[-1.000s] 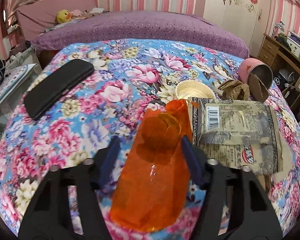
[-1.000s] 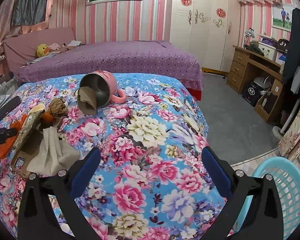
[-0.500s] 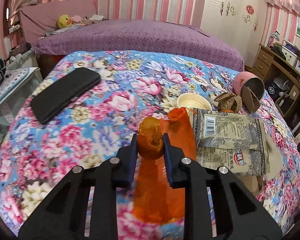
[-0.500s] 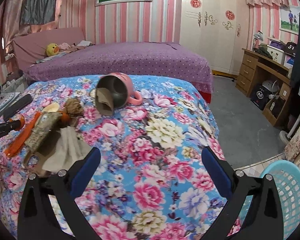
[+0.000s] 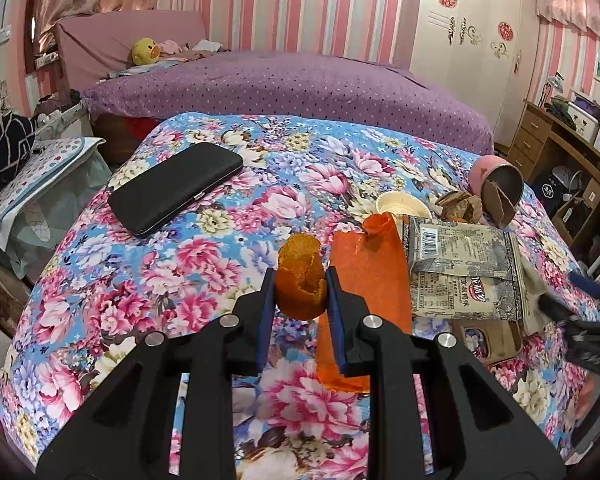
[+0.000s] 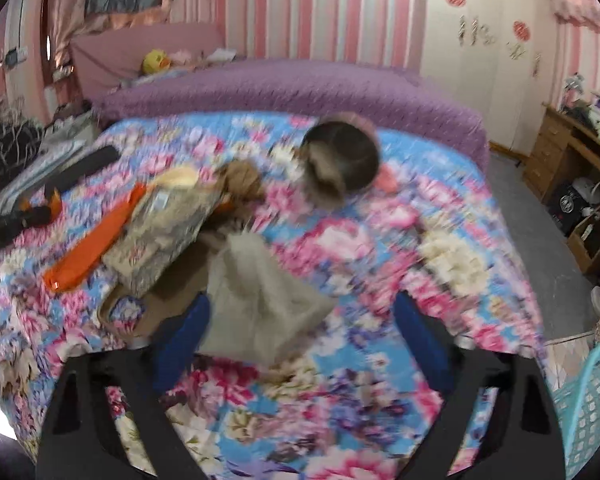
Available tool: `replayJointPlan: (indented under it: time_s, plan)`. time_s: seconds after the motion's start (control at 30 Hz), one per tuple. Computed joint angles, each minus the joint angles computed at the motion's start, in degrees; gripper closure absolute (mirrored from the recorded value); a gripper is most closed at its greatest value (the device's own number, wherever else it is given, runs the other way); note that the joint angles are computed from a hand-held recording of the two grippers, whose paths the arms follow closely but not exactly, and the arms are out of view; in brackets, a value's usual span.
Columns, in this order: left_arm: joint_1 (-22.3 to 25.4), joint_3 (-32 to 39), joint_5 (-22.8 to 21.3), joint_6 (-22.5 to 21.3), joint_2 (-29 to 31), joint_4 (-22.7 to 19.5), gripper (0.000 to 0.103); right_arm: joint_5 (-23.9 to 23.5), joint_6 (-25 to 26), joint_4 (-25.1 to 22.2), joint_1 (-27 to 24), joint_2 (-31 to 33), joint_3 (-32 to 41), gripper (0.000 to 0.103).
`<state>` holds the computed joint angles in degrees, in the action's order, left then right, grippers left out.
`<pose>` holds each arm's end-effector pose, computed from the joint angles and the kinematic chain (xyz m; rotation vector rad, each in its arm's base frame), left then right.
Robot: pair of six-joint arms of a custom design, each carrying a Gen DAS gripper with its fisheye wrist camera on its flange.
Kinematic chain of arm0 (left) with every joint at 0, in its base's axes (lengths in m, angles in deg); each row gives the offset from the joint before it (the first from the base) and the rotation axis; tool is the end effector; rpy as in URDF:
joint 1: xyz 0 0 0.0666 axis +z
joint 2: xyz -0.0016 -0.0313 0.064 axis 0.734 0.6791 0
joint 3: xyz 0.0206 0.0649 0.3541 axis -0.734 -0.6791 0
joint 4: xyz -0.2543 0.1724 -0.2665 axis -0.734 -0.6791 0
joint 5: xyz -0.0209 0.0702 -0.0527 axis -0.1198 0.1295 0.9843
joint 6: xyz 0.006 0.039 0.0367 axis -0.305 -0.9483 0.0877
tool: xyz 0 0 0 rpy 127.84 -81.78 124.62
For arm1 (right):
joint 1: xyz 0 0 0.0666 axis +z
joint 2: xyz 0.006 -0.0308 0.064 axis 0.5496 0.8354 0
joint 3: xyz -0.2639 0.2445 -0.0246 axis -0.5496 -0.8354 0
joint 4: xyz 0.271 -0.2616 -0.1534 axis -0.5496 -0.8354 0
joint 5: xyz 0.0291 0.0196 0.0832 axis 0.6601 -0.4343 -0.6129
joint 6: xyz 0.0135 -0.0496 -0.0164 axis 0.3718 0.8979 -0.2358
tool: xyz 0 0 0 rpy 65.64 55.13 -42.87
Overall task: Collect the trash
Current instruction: 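Grasp the orange peel with the left gripper while the right grasps the beige cloth, then carry the orange peel and beige cloth over the blue basket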
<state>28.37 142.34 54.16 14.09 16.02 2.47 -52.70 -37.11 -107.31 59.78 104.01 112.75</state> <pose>0.5325 -0.1784 0.3250 0.0866 2.2857 -0.1582 0.4956 0.2324 0.3075 0.0046 2.3192 -0.0208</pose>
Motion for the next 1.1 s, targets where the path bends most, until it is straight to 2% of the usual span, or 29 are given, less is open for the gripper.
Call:
replayJointPlan:
  time_s: [0.03,0.1,0.13,0.2,0.23,0.3,0.63,1.1]
  plan:
    - [0.1,0.0,0.1,0.2,0.0,-0.1,0.080,-0.9,-0.1,-0.5,-0.2,0.5,0.3,0.029]
    - [0.3,0.0,0.2,0.4,-0.1,-0.1,0.080,-2.4,0.0,-1.5,-0.3,1.7,1.2,0.045]
    - [0.3,0.0,0.2,0.5,-0.1,0.0,0.080,-3.0,0.2,-1.5,-0.3,1.9,1.3,0.047]
    - [0.3,-0.1,0.4,0.6,-0.2,0.3,0.080,-4.4,0.7,-0.6,-0.3,1.6,0.9,0.062]
    - [0.2,-0.1,0.3,0.6,-0.2,0.4,0.080,-5.3,0.8,-0.4,-0.4,1.5,0.7,0.064]
    - [0.0,0.0,-0.2,0.5,-0.3,0.5,0.080,-5.9,1.0,0.9,-0.5,0.9,-0.1,0.075]
    - [-1.3,-0.3,-0.6,0.6,-0.9,1.2,0.080,-0.4,1.6,4.1,-1.8,-7.3,-7.3,0.079]
    - [-7.2,-2.0,-3.4,0.2,-3.4,2.9,0.080,1.9,2.5,5.5,-5.3,-19.5,-18.1,0.079]
